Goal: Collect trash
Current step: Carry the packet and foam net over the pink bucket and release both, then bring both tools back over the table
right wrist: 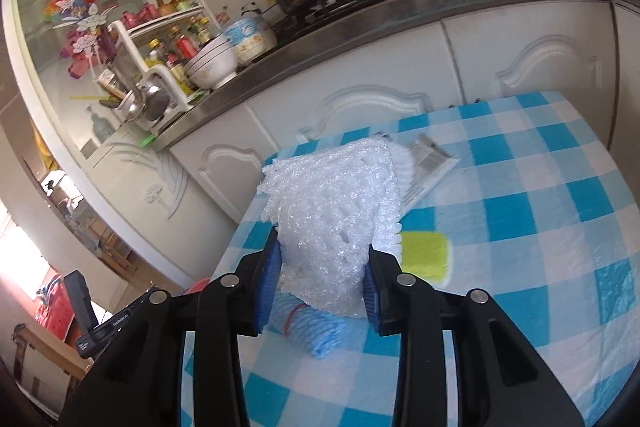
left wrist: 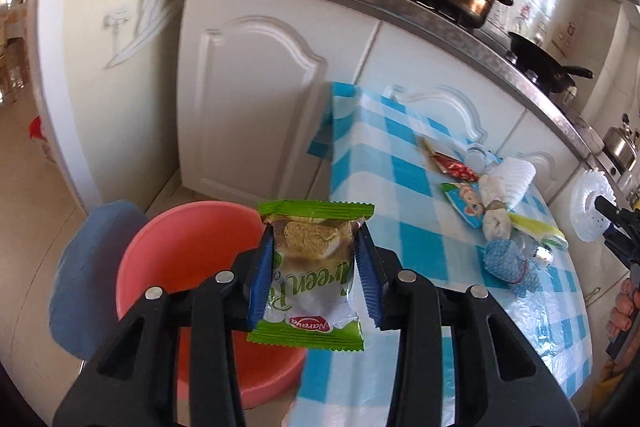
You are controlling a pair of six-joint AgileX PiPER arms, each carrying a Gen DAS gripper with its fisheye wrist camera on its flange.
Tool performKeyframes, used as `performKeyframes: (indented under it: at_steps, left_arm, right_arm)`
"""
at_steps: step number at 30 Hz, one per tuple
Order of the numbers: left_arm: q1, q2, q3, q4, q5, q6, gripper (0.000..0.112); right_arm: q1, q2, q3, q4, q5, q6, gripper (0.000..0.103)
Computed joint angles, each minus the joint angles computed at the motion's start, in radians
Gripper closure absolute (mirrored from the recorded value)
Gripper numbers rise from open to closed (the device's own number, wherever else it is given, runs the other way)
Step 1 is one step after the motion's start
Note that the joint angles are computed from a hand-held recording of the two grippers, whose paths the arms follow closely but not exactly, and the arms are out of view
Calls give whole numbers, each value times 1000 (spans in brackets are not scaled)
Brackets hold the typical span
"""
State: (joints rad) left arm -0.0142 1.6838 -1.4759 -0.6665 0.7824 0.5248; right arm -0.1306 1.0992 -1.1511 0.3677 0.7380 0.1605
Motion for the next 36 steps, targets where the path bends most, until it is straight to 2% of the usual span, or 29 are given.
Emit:
performKeyframes:
  at_steps: [5,10,16,20,21,23,24,25,27,30,31,34,36]
  left_arm:
    - [119,5,43,-2,-7,2,72]
    - [166,31,62,5,-30,13,72]
    - [181,108,37,-4,-16,3,72]
    - [171,155,31,17,-28,-20,69]
    - [168,164,29,31,-31,-33,67]
    - [164,177,32,46,-46,-49,56]
    - [165,179,40,45,-58,-50,54]
    - [166,179,48,41,-67,-46,51]
    - [170,177,68,30,-93,-32,43]
    - [184,155,105,-8,-124,6,42]
    - [191,136,133,-38,-147,32,38]
    - [241,52,252,-293,-191,266,30]
    - [262,-3,311,-398,-206,368,28]
  right_arm:
    - [330,132,-110,-178,-28,215,63]
    - [547,349,-300,-248,-8,278,61]
    - [666,616,-557,-252,54,264,57]
    - [713,779,-747,-302,138,263,52]
    - [719,808,-778,-313,148,267,49]
    - [727,864,-834,-320,170,251,35]
    - [729,868,-821,-325,155,249,24]
    - [730,873,-815,-337,144,257,22]
    - [725,861,-770,-338,106,270,22]
    - [697,782,-628,-280,-6,283,21]
    - [693,753,-586,-280,-40,294,18]
    - [691,647,-447,-336,-146,349,14]
    - [693,565,-342,-406,-222,413,12]
